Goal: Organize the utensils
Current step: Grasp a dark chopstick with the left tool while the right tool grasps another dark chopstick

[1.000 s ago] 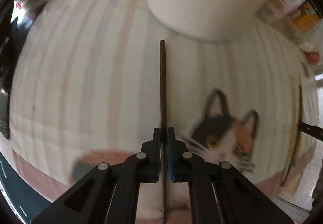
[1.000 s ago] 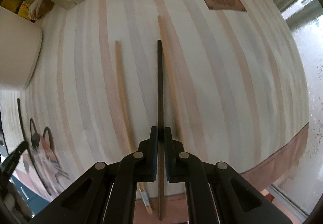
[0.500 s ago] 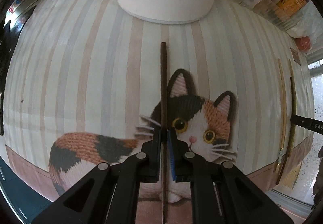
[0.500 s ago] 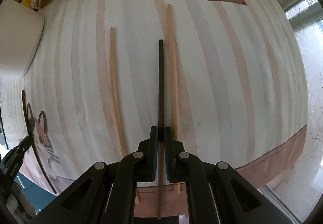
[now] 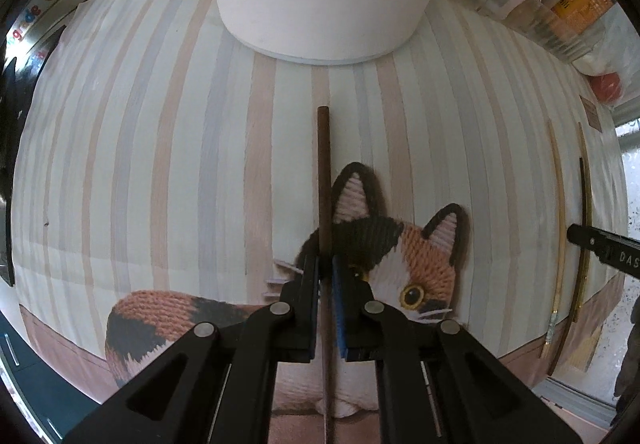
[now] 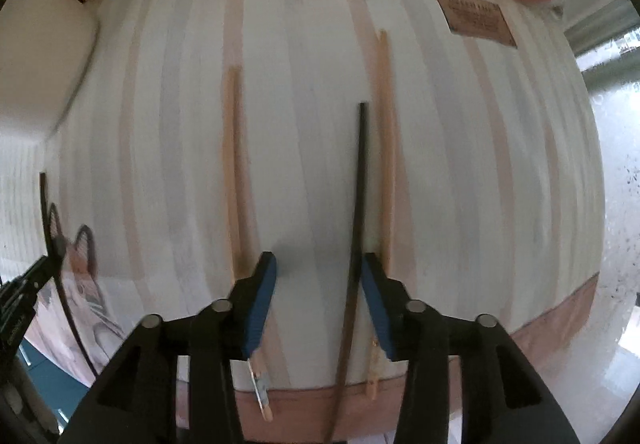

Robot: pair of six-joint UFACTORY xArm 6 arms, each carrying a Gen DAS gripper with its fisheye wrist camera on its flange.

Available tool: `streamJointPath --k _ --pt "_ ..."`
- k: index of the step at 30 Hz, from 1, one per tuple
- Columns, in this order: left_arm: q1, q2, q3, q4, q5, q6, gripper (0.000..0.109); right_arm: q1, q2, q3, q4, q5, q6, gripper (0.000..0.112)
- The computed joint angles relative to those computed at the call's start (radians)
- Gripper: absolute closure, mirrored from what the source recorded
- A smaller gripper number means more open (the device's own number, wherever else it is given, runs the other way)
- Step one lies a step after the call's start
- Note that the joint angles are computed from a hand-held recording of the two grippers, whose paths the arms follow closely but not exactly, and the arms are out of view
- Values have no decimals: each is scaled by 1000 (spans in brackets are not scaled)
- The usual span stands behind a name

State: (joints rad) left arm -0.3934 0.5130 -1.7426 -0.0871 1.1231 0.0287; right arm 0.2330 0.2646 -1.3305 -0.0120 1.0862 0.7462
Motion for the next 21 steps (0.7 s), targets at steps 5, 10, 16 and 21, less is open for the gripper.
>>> streamJointPath --k 5,10,16,21 --pt "-15 9 -1 3 -15 -14 104 -29 -50 62 36 -54 1 104" --pt "-5 -4 10 9 -22 -5 104 -41 -52 49 -3 -21 -53 107" --pt "0 -39 61 -16 -40 -6 105 -19 -89 98 26 -63 -48 107" --pt "2 -83 83 -45 -57 5 105 -28 -219 214 38 -151 -27 107"
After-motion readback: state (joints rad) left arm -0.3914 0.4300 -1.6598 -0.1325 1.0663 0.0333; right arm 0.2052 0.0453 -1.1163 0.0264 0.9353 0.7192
